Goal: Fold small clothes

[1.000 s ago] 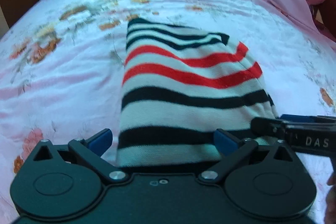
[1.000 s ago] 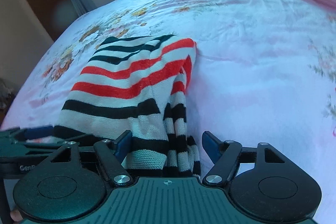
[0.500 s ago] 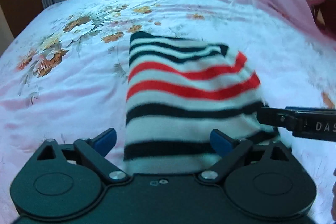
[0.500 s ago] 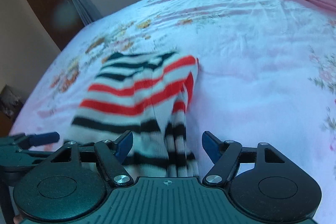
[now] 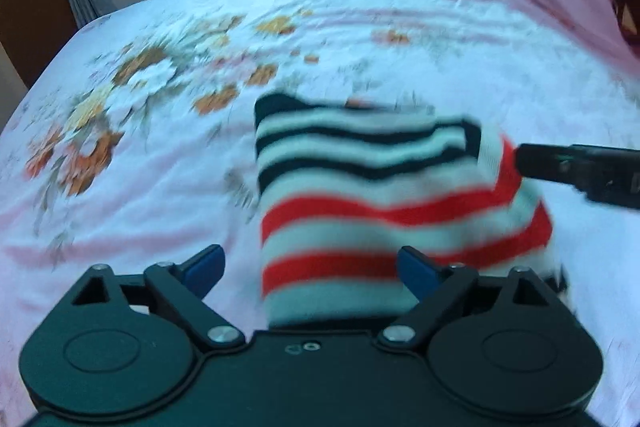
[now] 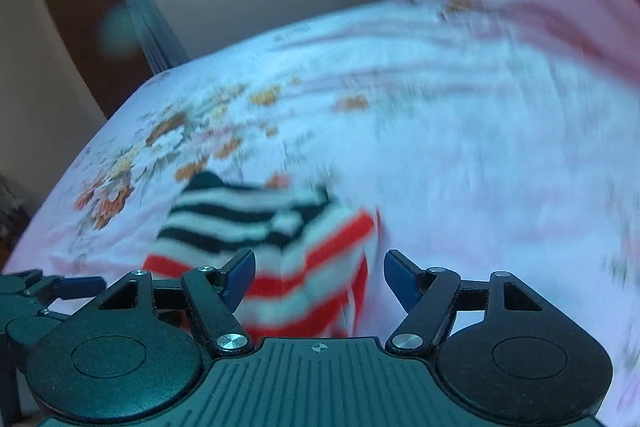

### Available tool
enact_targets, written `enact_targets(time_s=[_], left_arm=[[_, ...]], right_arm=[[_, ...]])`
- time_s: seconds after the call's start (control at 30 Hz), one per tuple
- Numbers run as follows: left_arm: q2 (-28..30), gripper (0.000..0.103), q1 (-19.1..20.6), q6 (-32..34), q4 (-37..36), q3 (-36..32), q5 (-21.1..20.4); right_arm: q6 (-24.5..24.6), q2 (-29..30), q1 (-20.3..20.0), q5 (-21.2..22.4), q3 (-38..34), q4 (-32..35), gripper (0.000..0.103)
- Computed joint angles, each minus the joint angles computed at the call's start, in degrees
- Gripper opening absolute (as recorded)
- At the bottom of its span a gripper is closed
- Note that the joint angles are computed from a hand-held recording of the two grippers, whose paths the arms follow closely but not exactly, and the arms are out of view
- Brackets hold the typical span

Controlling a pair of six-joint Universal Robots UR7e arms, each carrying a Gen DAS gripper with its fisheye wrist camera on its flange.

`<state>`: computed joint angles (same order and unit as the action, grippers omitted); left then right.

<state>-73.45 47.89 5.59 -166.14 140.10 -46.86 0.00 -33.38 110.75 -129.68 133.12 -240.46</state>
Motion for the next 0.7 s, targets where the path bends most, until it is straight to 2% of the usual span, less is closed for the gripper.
enact_targets(time_s=[0.03,0.1,0.13,0.23,0.27,0.3,0.33,0.4,0.47,0.5,0.63,0.7], left_arm=[[0.8,0.083,0.6,0.1,-0.5,-1.1,-1.3],[2.7,0.059,2.7,-0.7,2.0,-4.6,-4.9],[4.4,0.059,3.7,-1.4,3.1,-6.5,-5.1],[9.4,0.062,5.5,-0.7,0.1,-8.7,-1.5],[10.4,0.067,6.5,-1.1,-0.2,-9.4,-1.4],[10.7,0.076,7.3,-2.0,-0.4,-9.9,-1.6],[11.0,0.079,8.3,-3.2,-0.7,-10.3,-2.0],[11.3,0.086,9.5,-3.6,-0.4,-11.0,-2.6],[10.6,0.086,10.5,-6.1,2.1,-11.9,-4.0],[9.6,0.081,10.6,-7.5,3.1,-11.7,-4.9],[4.7,0.079,7.7,-4.3,-0.7,-5.8,-3.8],[2.0,0.078,6.5,-4.4,0.2,-3.6,-4.6]], right_arm=[[-1.5,-0.4,0.2,-0.3,-1.3,1.4,0.072],[-2.9,-0.9,0.3,-0.2,-3.4,4.3,0.071],[-3.8,-0.9,0.0,0.4,-4.5,5.4,0.071],[-6.2,0.7,-1.0,-1.8,-8.4,9.6,0.068],[-5.9,1.1,-2.0,-2.5,-9.4,12.6,0.055],[-5.1,1.3,-3.2,-2.7,-10.0,15.7,0.048],[-4.4,1.5,-4.4,-2.9,-10.4,18.0,0.048],[-5.5,2.9,-5.8,-3.3,-11.1,17.0,0.049],[-5.0,2.3,-6.5,-2.9,-11.0,17.9,0.049],[-4.1,1.5,-6.4,-2.8,-10.4,18.4,0.049],[-6.3,0.2,-2.0,-2.4,-6.1,11.4,0.049],[-7.3,0.6,0.8,-2.2,-4.0,8.7,0.049]])
